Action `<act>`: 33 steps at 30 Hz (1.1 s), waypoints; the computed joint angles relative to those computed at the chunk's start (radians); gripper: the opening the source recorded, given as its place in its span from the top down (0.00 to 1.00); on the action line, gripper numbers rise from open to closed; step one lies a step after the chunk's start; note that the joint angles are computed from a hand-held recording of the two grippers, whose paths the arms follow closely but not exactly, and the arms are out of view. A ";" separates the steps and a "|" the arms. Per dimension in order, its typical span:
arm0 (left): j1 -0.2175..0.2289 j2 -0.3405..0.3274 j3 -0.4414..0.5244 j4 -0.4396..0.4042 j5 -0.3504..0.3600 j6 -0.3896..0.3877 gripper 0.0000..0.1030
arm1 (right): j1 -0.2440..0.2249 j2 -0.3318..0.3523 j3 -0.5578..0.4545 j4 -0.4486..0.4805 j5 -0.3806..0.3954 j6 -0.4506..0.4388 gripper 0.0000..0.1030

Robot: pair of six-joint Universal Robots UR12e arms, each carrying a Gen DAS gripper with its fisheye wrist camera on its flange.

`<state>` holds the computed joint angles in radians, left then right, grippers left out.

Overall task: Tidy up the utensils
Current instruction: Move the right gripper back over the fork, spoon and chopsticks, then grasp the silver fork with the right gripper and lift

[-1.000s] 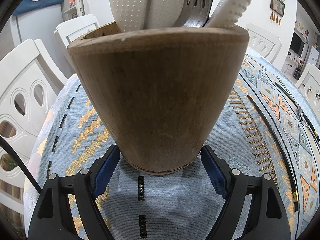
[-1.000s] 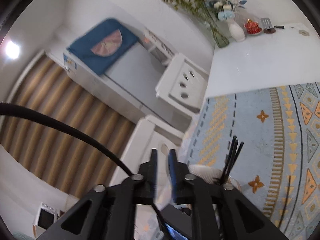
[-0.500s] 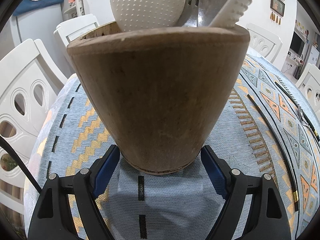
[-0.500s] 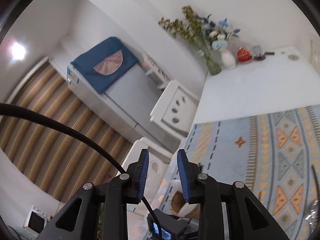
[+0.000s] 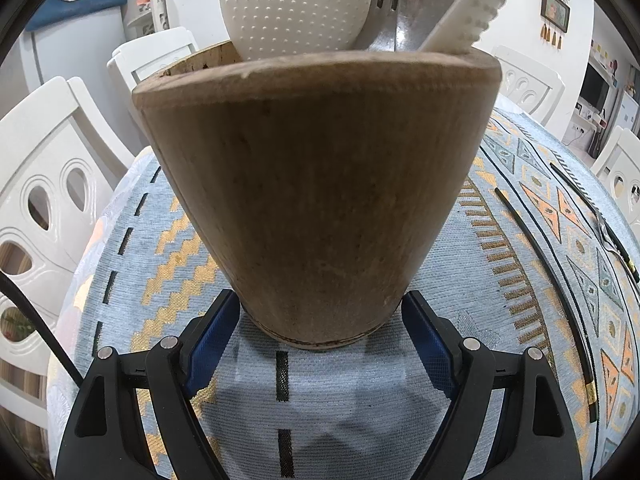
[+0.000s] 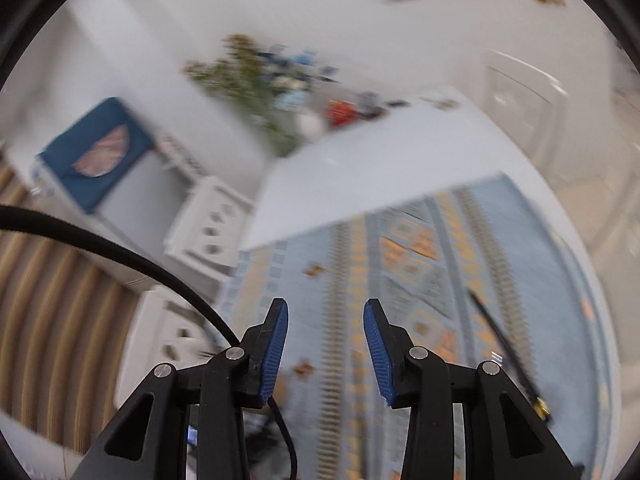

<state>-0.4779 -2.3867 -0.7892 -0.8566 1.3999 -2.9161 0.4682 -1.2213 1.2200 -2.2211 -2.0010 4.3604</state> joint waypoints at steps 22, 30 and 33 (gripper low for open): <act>-0.001 -0.002 0.005 -0.010 0.005 0.005 0.19 | -0.036 -0.025 0.100 0.325 0.211 0.046 0.66; -0.001 -0.002 0.004 -0.010 0.005 0.006 0.19 | -0.044 0.009 0.063 0.491 0.223 -0.016 0.70; -0.001 -0.003 0.005 -0.010 0.005 0.006 0.18 | -0.051 -0.007 0.111 0.431 0.261 0.004 0.75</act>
<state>-0.4791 -2.3894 -0.7844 -0.8669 1.4053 -2.9102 0.4176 -1.2284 1.3310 -1.7904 -1.7401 4.3642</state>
